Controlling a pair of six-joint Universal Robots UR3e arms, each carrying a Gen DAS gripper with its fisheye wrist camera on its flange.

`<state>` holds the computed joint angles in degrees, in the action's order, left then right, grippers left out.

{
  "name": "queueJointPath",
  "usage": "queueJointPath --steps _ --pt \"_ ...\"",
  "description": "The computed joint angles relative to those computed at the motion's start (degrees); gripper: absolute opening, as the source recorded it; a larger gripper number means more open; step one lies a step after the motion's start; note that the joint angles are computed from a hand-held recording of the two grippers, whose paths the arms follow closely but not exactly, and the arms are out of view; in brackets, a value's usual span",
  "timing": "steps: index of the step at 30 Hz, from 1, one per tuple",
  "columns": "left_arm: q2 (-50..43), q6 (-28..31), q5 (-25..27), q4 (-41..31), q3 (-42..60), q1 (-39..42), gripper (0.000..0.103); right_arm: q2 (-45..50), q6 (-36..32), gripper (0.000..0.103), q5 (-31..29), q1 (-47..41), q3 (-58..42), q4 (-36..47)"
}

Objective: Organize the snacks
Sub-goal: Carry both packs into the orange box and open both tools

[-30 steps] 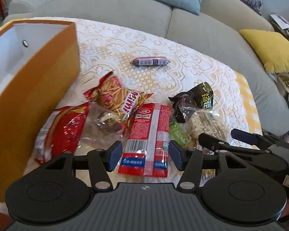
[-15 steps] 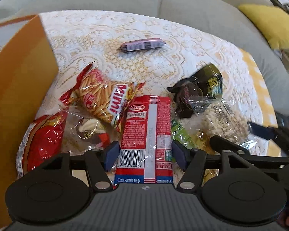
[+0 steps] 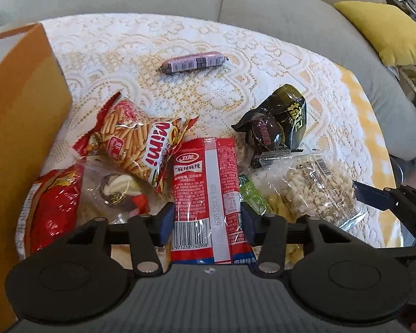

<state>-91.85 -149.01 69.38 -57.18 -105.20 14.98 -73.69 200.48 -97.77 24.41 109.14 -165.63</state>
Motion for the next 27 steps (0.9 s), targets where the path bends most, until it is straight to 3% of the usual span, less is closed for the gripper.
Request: queueJointPath --steps 3,9,17,27 --pt "3.6 0.8 -0.5 0.0 -2.4 0.7 0.046 -0.5 -0.2 0.076 -0.3 0.5 -0.2 0.6" --pt "11.8 1.7 -3.2 -4.2 -4.9 4.2 0.044 -2.1 -0.6 0.076 -1.7 2.6 -0.6 1.6" --pt "25.4 8.7 -8.3 -18.0 -4.3 15.4 0.044 -6.0 2.1 0.076 -5.1 7.4 -1.3 3.2" --pt "30.9 17.0 -9.8 -30.4 4.7 30.5 0.044 -0.3 1.2 0.076 -7.0 15.7 -18.2 9.4"
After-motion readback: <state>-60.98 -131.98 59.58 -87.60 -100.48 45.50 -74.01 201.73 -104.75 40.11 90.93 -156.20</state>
